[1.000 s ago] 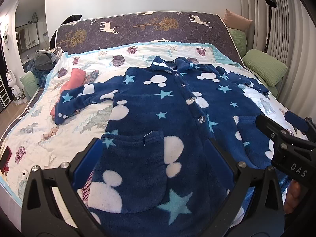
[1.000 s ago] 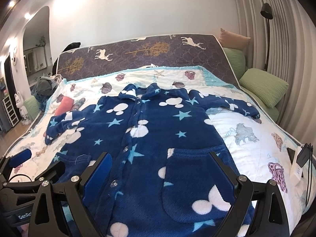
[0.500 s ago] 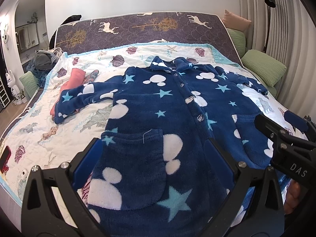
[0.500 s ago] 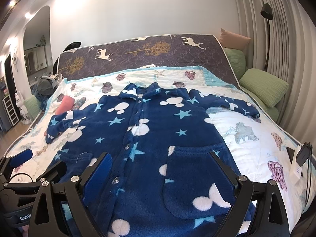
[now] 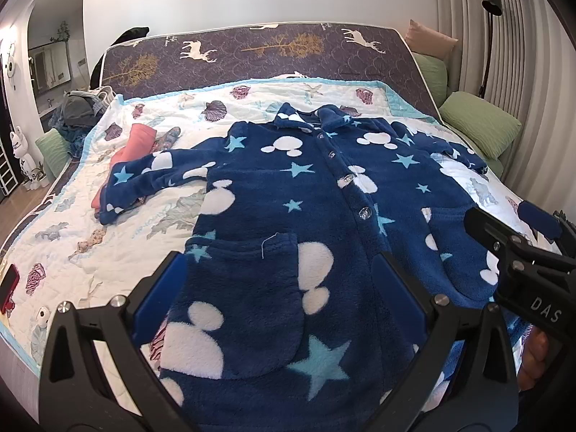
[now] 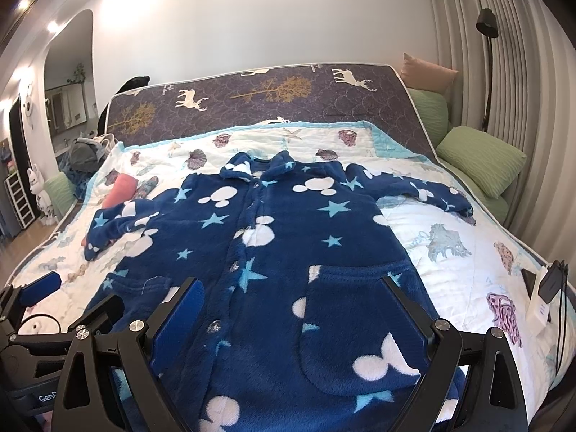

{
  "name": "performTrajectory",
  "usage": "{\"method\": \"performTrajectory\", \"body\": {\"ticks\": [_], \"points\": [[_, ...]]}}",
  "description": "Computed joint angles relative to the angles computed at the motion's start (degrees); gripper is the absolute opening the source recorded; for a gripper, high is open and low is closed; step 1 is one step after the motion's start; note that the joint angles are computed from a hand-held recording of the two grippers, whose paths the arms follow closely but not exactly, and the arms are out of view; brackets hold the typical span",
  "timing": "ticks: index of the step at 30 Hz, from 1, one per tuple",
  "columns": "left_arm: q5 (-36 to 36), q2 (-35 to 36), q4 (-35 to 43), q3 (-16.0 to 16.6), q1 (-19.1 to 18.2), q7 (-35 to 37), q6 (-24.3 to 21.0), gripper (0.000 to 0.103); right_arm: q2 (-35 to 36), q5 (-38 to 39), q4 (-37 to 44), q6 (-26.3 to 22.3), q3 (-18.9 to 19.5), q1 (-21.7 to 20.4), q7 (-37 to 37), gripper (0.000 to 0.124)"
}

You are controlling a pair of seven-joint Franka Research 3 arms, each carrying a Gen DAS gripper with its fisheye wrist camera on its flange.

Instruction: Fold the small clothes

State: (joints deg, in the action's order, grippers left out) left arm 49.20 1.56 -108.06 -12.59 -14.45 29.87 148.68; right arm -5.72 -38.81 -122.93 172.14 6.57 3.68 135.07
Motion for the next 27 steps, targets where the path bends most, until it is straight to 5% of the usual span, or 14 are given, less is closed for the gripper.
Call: {"method": "performTrajectory", "body": {"ticks": [27], "points": [[-0.85,-0.34,-1.07,0.73,1.63,-0.72,1.66,0.102,1.54,0.18,2.38,-2.60,-0.43,1.86,-0.98,0.097]]}}
